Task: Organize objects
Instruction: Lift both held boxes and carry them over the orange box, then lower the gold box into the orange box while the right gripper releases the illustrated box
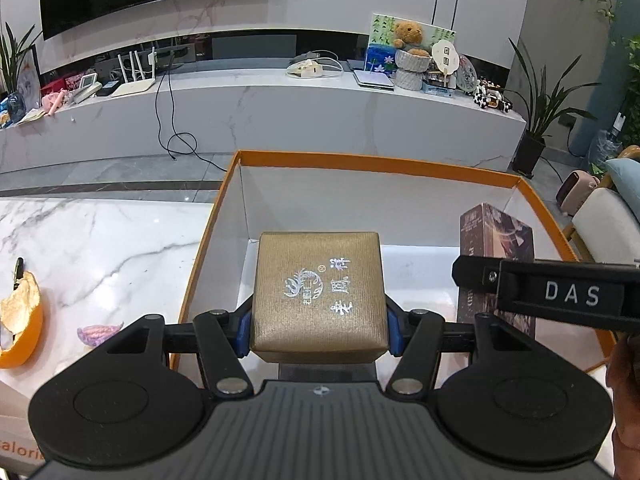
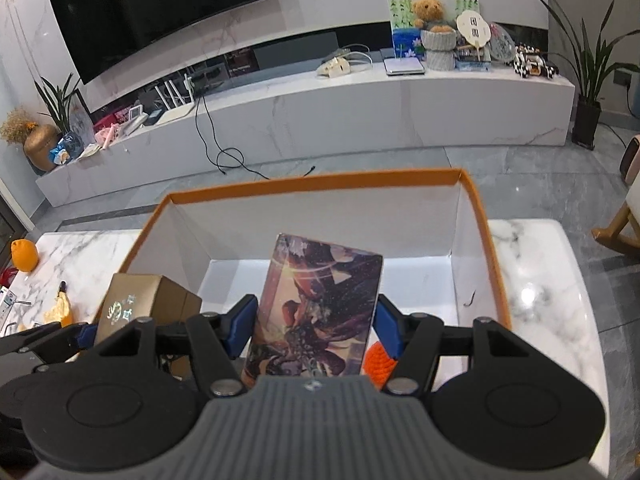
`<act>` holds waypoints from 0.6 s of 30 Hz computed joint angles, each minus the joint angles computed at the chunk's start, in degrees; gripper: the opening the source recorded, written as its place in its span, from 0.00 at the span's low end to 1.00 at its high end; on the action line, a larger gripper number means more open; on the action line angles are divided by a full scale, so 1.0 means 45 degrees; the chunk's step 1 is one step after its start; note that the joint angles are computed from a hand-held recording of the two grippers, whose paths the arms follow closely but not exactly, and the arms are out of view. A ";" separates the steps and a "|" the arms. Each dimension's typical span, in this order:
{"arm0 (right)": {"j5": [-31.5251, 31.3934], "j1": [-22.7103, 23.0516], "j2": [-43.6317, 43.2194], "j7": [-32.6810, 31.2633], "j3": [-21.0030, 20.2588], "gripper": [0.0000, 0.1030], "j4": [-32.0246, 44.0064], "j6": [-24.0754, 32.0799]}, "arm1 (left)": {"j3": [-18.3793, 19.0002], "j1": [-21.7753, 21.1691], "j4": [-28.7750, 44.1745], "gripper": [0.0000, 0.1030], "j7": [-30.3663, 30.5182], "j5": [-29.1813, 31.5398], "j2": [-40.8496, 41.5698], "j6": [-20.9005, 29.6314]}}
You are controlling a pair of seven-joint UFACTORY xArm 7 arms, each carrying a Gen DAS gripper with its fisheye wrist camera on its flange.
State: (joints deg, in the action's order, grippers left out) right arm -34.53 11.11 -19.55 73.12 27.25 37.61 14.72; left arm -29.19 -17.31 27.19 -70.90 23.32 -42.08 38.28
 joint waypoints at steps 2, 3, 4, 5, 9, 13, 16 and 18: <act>-0.0121 -0.0093 0.0234 0.0128 0.0087 0.62 0.0107 -0.0020 | -0.0119 0.0175 -0.0059 0.67 -0.0137 0.0187 0.0068 -0.0136; -0.0209 -0.0153 0.0331 0.0283 0.0113 0.62 0.0116 -0.0094 | -0.0212 0.0286 -0.0028 0.67 -0.0201 0.0296 0.0198 -0.0144; -0.0184 -0.0088 0.0431 0.0284 0.0039 0.62 0.0121 -0.0142 | -0.0279 0.0385 0.0000 0.67 -0.0265 0.0399 0.0364 -0.0158; -0.0076 0.0048 0.0536 0.0167 -0.0119 0.62 0.0109 -0.0219 | -0.0261 0.0425 0.0007 0.67 -0.0318 0.0448 0.0528 -0.0242; 0.0449 0.0657 0.0742 -0.0593 -0.0607 0.62 0.0175 0.0072 | -0.0590 0.0752 0.0087 0.66 -0.0729 0.1242 0.0816 -0.0096; 0.0707 0.0991 0.0922 -0.1031 -0.0869 0.62 0.0154 0.0196 | -0.0925 0.1044 0.0479 0.67 -0.1104 0.1960 0.1315 0.0376; 0.0997 0.1340 0.1184 -0.1631 -0.1095 0.62 0.0255 0.0477 | -0.0921 0.1025 0.0715 0.66 -0.1397 0.2485 0.1709 0.0627; 0.0988 0.1430 0.1316 -0.1727 -0.1148 0.62 0.0274 0.0636 | -0.0754 0.0871 0.0771 0.66 -0.1553 0.2675 0.1829 0.0666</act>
